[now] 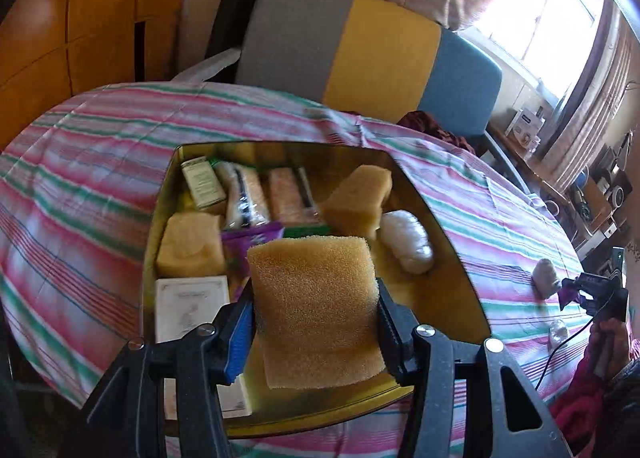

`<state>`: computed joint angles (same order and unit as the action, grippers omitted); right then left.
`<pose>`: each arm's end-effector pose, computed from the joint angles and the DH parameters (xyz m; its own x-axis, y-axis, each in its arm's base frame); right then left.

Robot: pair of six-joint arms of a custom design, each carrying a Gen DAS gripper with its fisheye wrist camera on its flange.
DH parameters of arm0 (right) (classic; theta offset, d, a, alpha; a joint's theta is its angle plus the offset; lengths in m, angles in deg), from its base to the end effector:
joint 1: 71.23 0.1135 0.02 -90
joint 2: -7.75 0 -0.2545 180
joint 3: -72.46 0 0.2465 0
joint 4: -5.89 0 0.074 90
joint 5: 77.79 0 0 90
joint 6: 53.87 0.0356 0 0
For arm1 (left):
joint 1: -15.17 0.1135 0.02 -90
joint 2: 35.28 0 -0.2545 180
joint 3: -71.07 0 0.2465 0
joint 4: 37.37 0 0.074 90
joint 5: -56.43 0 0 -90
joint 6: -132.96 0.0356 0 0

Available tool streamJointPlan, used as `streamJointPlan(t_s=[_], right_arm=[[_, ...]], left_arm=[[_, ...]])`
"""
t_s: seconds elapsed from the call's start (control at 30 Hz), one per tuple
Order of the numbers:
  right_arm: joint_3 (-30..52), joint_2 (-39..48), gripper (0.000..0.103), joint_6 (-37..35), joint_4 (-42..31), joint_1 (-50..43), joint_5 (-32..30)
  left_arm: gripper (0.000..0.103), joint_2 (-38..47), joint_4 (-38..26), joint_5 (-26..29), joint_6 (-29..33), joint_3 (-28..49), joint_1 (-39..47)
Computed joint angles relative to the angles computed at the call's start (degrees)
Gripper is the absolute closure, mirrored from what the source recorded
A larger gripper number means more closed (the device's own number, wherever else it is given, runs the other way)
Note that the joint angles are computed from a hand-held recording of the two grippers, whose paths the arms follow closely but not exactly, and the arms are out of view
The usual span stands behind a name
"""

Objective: Organize objects
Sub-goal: 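Lower the sponge into the tray and open the left gripper while the right holds the packet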

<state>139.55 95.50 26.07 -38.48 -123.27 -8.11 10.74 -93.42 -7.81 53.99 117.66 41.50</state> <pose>0.1857 -0.2179 0.1835 -0.6624 0.5828 -0.4706 0.5418 0.8066 0.2362 0.1412 0.0526 0.2117 -0.7590 -0.1834 -0.6247 -0.0341 0.9694 -0.2430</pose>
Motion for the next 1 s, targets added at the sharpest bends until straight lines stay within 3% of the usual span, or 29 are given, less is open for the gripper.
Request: streamJointPlan(t_s=[0.13,0.3,0.47,0.83,1.0], right_arm=[[-0.06,-0.25,0.062,0.05,0.08,-0.37,-1.53],[-0.06,-0.31,0.062,0.16,0.14,-0.63,-2.62],[0.07,-0.21,0.062,0.27,0.04,-0.56,-2.66],[-0.39,-0.91,0.062,0.68,0.63,-0.51,-2.12],[-0.68,-1.20,0.062,0.72,0.75,-0.38,-1.70]], left_arm=[[0.050,0.87,1.38,-3.18,-0.62,-1.66,-3.34],[0.048,4.48,7.12,-13.52,-5.47,-3.66,-11.98],[0.044,7.17,9.21,-17.55,-6.29,-5.17,-14.47],[0.035,2.67,7.05,-19.67,-5.40,-5.05,-14.66],[0.032,2.83,6.55,-18.19,-4.73,-4.99,-12.97]])
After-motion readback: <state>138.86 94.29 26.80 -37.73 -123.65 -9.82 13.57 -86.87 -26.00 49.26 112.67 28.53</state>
